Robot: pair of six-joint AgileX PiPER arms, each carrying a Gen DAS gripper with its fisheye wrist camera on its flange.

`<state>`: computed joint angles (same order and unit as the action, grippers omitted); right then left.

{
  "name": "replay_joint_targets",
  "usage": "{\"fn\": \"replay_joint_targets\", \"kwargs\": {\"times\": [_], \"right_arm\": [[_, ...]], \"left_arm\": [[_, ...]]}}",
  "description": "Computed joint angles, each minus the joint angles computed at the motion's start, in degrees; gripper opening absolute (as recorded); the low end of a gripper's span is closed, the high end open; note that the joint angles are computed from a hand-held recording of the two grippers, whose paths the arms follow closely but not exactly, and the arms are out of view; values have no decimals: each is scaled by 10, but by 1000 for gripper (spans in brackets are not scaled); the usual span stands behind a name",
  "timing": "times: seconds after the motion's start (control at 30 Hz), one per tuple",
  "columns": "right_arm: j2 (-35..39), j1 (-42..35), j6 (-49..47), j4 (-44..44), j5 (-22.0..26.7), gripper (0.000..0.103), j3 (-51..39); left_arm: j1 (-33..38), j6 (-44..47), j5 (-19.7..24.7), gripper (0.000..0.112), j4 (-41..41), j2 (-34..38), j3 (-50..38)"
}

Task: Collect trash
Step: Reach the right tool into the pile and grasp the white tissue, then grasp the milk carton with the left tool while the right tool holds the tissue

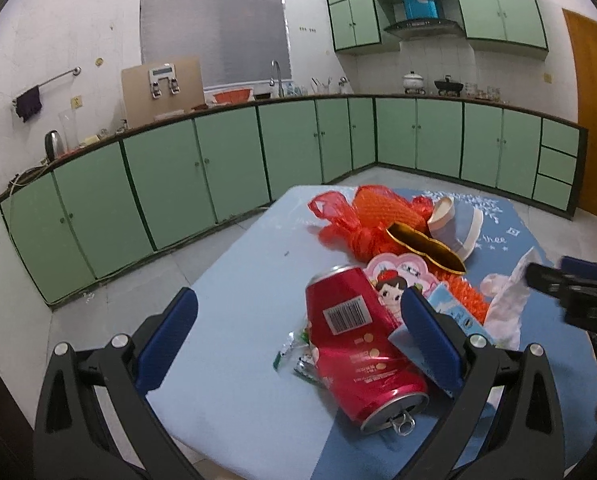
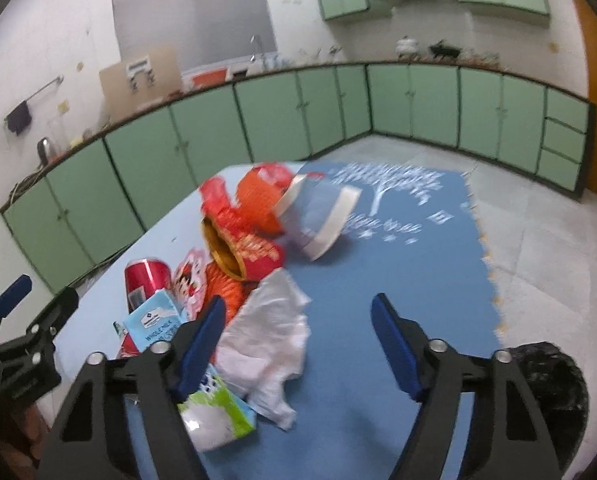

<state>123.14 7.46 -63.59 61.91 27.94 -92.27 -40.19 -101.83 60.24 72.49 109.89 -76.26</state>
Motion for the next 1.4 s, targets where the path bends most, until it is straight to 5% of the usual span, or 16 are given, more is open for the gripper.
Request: {"fn": "replay_joint_targets", "kwargs": {"times": [0.07,0.3,0.37,0.57,0.8,1.4], "right_arm": [[14,6,36,-34,10,65,-21],[36,8,45,-56,56,6,-52],[22,7,19,-44,48,1,-33],[-13,-21,-43,14,32,1,9],[-38,-82,-83,50,31,1,30],[-28,-166,-179,134,75,1,47]], "left_arm": [[3,-4,-12,98,-4,9,-2],[7,-24,-46,98,2,9,16],[5,-23,-59,98,2,11,14],[-11,-5,-95,98,-15,31,-15],[-37,49,-82,98,-55,90,-106],[-81,158,83,98,-157,305,-467]]}}
